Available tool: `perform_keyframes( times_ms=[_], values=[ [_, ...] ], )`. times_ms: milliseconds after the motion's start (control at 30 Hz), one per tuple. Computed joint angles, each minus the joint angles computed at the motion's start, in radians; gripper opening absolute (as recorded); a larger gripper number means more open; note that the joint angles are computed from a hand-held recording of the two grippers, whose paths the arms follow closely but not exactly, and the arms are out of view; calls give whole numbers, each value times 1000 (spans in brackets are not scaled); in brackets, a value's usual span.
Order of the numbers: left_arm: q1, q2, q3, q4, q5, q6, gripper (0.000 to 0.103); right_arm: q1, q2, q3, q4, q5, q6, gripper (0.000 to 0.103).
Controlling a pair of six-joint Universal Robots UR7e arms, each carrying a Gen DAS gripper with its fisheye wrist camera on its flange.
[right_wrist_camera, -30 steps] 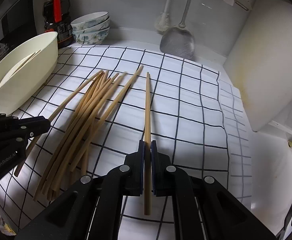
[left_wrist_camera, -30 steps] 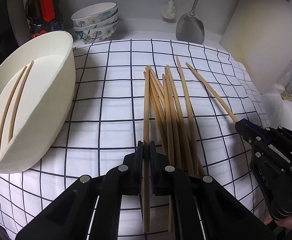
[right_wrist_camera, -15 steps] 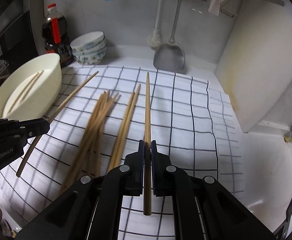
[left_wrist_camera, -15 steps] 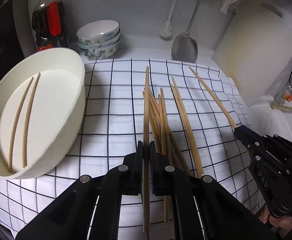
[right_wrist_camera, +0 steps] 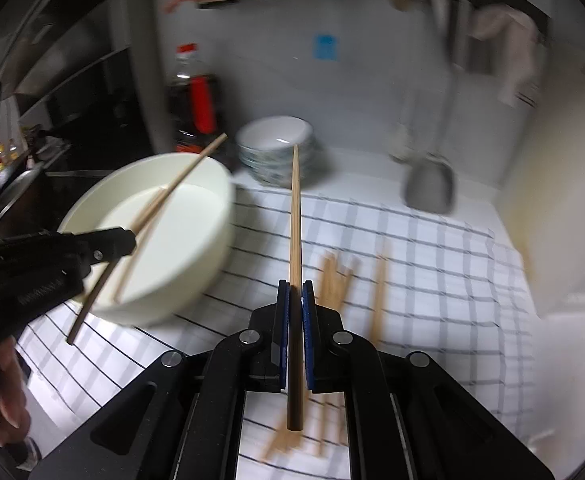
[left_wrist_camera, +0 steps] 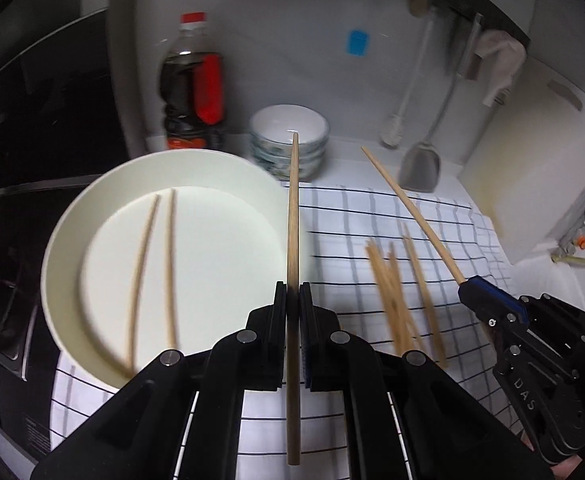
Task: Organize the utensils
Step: 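Carry both held chopsticks up and over the white basin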
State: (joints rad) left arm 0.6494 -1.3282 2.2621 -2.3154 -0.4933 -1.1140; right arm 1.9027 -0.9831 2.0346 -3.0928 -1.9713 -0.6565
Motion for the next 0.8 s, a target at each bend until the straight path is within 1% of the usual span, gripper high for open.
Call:
perform_keyframes(
  times_ms=[67,167,333,500,667,800],
  values=[
    [7,-53,18,67,14,-36,7,22,31,-20,13,22,19,6],
    [23,-121,39,134,29,-65,7,55,92,-59,29,39,38,6],
    [61,-205,70,185,41,-72,7,100,190,-125,63,52,80,6],
    [125,-235,90,125,26,0,7,116,277,-193,120,39,140,6],
    [200,-227,100,-1,-7,120,7,128,333,-243,171,10,193,6],
    [245,-210,94,-75,-43,183,7,133,371,-278,215,-21,232,6]
  ],
)
